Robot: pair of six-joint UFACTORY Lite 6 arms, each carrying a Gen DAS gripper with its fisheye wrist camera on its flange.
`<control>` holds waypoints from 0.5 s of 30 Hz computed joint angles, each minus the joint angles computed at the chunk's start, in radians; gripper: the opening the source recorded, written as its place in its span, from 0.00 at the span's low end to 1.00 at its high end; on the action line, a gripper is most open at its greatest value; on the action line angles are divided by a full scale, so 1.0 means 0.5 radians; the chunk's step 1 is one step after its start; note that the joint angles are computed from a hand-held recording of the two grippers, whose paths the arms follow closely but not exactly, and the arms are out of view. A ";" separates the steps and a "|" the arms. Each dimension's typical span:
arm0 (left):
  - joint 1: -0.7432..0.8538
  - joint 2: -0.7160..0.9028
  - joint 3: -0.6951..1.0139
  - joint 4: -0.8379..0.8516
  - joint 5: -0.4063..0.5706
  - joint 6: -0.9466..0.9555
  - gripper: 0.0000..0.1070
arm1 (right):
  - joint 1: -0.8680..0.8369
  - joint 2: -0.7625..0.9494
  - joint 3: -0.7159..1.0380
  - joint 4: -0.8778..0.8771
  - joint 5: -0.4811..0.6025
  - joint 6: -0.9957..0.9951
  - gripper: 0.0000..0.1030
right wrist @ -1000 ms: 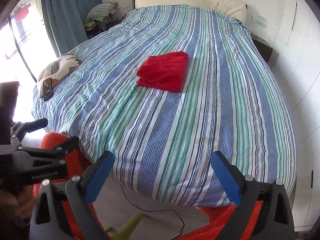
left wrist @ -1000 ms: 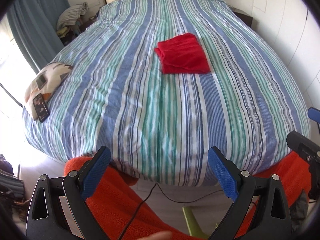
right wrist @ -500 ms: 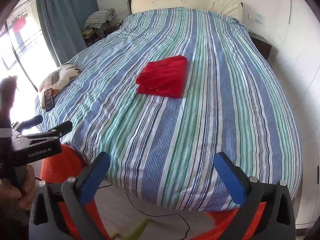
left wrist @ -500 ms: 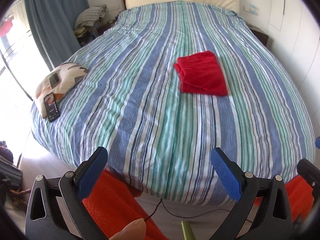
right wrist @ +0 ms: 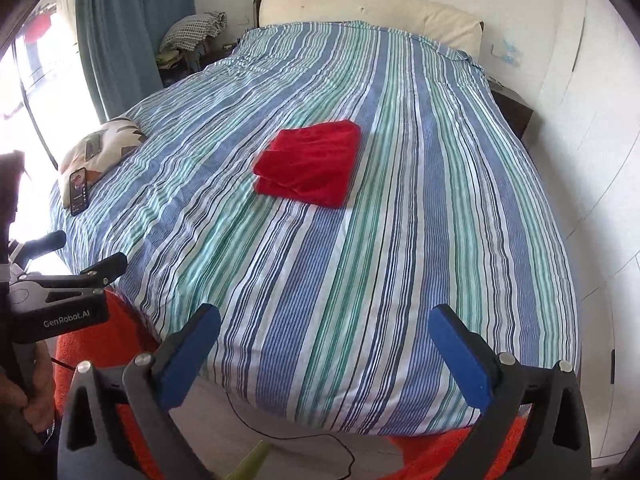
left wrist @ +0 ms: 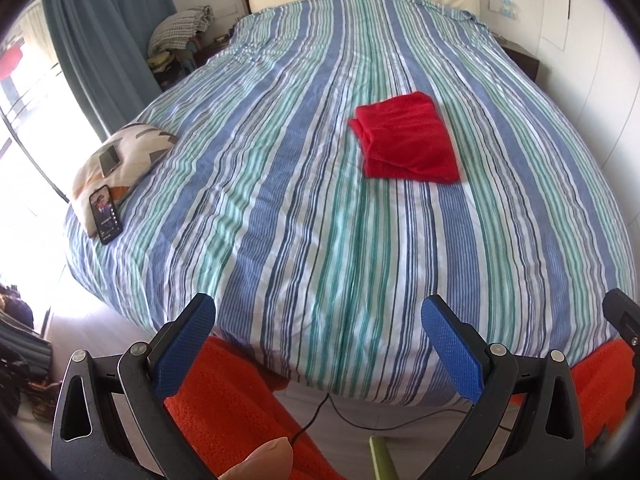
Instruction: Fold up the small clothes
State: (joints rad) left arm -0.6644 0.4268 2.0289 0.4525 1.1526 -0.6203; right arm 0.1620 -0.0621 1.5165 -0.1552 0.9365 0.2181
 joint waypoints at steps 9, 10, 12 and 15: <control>-0.067 -0.011 0.022 0.042 0.030 0.018 0.96 | 0.038 0.020 0.046 -0.033 0.038 0.045 1.00; -0.077 -0.007 0.022 0.065 0.032 0.009 0.96 | 0.034 0.020 0.042 -0.030 0.037 0.046 1.00; -0.088 -0.003 0.023 0.091 0.034 0.001 0.96 | 0.029 0.018 0.039 -0.028 0.038 0.044 1.00; -0.093 -0.001 0.027 0.099 0.032 -0.005 0.96 | 0.035 0.012 0.043 -0.036 0.042 0.045 1.00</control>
